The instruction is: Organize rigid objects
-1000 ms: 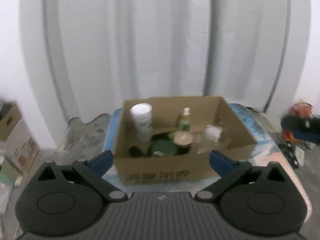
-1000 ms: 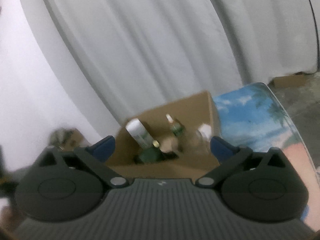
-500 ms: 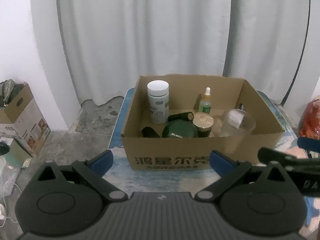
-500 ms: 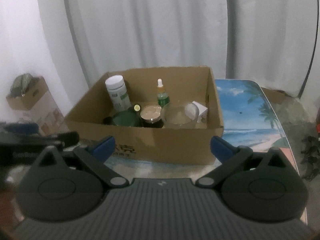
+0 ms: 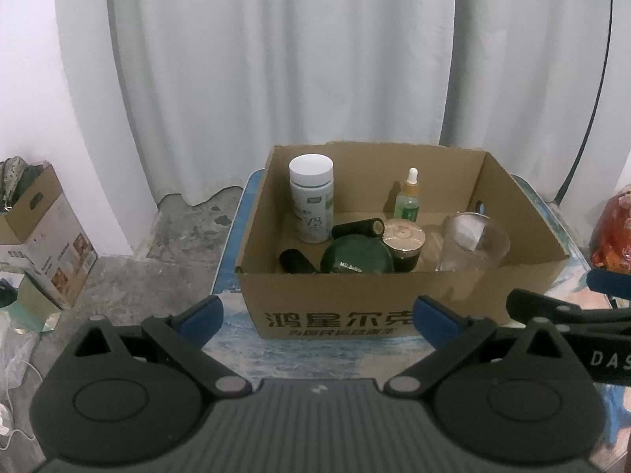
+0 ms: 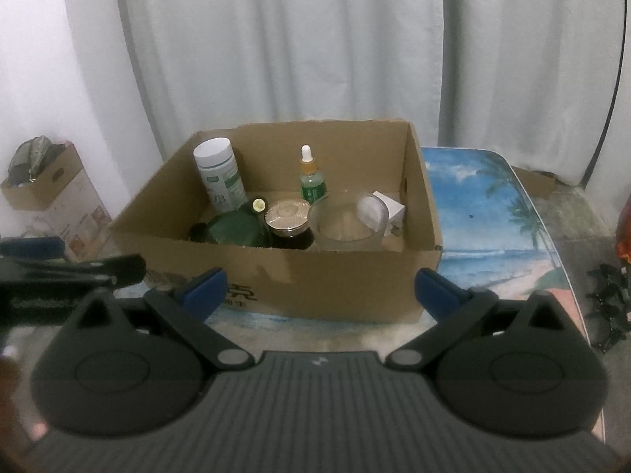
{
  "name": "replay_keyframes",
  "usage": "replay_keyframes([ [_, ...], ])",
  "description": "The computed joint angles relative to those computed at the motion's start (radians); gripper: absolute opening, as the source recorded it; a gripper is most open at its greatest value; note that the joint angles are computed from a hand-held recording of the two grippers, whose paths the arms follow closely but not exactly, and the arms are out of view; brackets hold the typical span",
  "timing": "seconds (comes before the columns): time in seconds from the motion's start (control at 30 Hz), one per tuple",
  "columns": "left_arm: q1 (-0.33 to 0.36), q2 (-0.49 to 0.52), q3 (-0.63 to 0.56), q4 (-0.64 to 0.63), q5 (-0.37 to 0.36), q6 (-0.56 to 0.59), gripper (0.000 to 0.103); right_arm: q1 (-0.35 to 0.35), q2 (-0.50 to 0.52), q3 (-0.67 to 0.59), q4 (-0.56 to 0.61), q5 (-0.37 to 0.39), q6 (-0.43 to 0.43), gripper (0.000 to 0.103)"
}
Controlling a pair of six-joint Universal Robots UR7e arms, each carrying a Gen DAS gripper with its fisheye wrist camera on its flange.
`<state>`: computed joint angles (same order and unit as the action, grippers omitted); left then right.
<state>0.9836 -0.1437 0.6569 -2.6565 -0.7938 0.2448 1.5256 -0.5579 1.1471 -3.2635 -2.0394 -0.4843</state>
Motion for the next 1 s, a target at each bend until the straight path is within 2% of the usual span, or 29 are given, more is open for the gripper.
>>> replay_keyframes([
  [1.0, -0.003, 0.005, -0.006, -0.003, 0.013, 0.014, 0.102, 0.001, -0.007, 0.008, 0.002, -0.001, 0.005, 0.102],
])
